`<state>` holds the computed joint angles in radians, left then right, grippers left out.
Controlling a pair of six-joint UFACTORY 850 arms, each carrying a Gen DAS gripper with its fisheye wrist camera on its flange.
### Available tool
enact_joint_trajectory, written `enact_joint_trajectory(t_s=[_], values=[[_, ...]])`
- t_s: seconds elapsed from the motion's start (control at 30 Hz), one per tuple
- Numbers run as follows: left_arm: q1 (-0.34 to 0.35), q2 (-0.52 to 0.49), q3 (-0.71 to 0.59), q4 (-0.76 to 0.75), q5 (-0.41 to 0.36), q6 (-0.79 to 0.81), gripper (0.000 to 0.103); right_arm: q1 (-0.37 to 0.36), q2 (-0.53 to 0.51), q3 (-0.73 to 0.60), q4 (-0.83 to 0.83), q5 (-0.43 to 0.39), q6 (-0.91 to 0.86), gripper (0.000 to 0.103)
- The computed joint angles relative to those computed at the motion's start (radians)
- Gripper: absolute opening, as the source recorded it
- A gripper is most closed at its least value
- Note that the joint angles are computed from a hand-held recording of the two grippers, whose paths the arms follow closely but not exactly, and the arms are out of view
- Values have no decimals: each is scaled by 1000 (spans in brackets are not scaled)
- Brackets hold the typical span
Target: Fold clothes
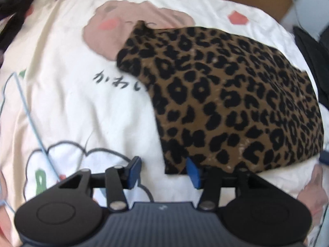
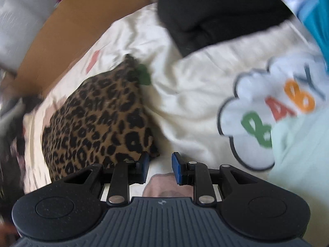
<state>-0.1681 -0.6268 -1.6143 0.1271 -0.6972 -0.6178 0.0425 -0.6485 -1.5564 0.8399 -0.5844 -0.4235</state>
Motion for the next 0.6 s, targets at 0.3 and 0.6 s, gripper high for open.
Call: enact_joint_trajectory(t_s=[0.3, 0.6], values=[[27, 13, 3, -99, -19, 85, 54, -47, 22, 111, 460, -105, -254, 30], [27, 14, 3, -87, -33, 81, 54, -42, -45, 113, 666, -159, -223, 35]])
